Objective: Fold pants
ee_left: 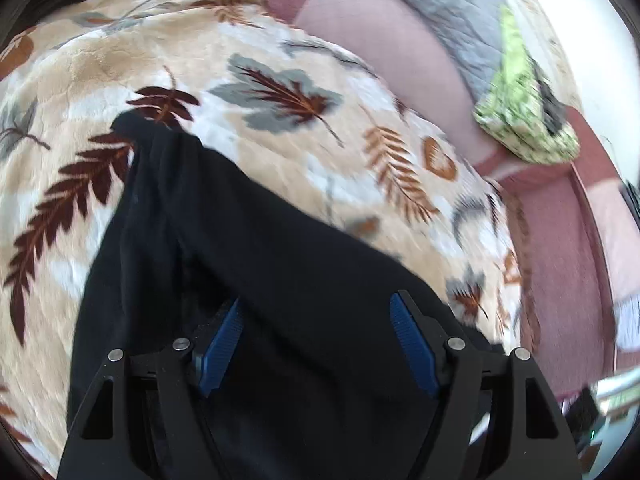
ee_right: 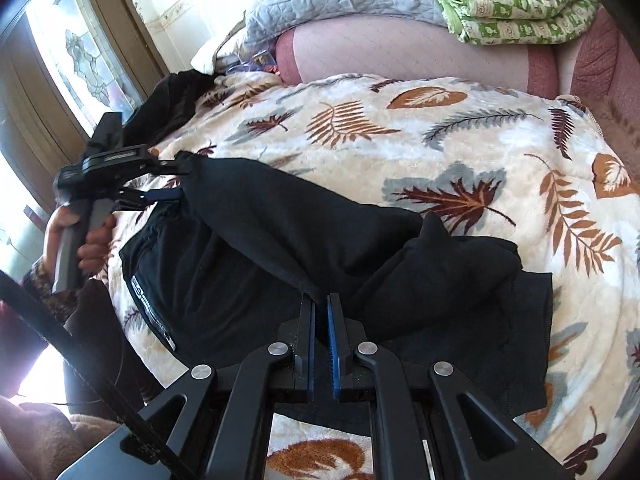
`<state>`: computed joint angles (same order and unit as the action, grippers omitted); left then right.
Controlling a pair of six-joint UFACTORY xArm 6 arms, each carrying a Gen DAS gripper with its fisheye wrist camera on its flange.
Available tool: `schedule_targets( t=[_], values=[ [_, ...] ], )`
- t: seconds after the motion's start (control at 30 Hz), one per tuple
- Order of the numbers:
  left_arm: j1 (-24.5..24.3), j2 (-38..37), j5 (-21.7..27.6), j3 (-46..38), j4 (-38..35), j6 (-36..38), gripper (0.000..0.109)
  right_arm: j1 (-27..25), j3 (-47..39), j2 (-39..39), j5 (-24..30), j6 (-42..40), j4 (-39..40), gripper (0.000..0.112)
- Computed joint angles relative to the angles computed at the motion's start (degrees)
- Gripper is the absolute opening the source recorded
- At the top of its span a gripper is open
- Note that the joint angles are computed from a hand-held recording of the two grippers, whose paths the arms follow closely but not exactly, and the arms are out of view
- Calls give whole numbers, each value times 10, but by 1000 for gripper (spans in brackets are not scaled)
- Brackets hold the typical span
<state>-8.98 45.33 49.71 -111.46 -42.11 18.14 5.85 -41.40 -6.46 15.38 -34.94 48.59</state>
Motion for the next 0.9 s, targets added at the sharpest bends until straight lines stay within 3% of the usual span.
schedule_targets(
  t=[0.1,0.17,0.2,0.37,0.6,0.77,0.9],
  values=[
    [5,42,15,-60,26,-57,68,-3,3,-2,0,-15,26,6],
    [8,43,26,-65,39,-73,15,-4,4,-3,2,-23,40,6],
    [9,38,27,-59,39,-71,8,-5,5,-3,2,-23,41,6],
    [10,-99,-53,134,1,14,8,-8,11,-3,-1,-11,29,6],
    [31,-263,-83,348,-88,104,9,-11,66,-52,12,9,36,6],
    [24,-268,-118,412,3,33,12,5,114,-75,17,70,-20,10],
    [22,-269,-140,431,-11,34,15,1,163,-121,11,141,-63,19]
  ],
)
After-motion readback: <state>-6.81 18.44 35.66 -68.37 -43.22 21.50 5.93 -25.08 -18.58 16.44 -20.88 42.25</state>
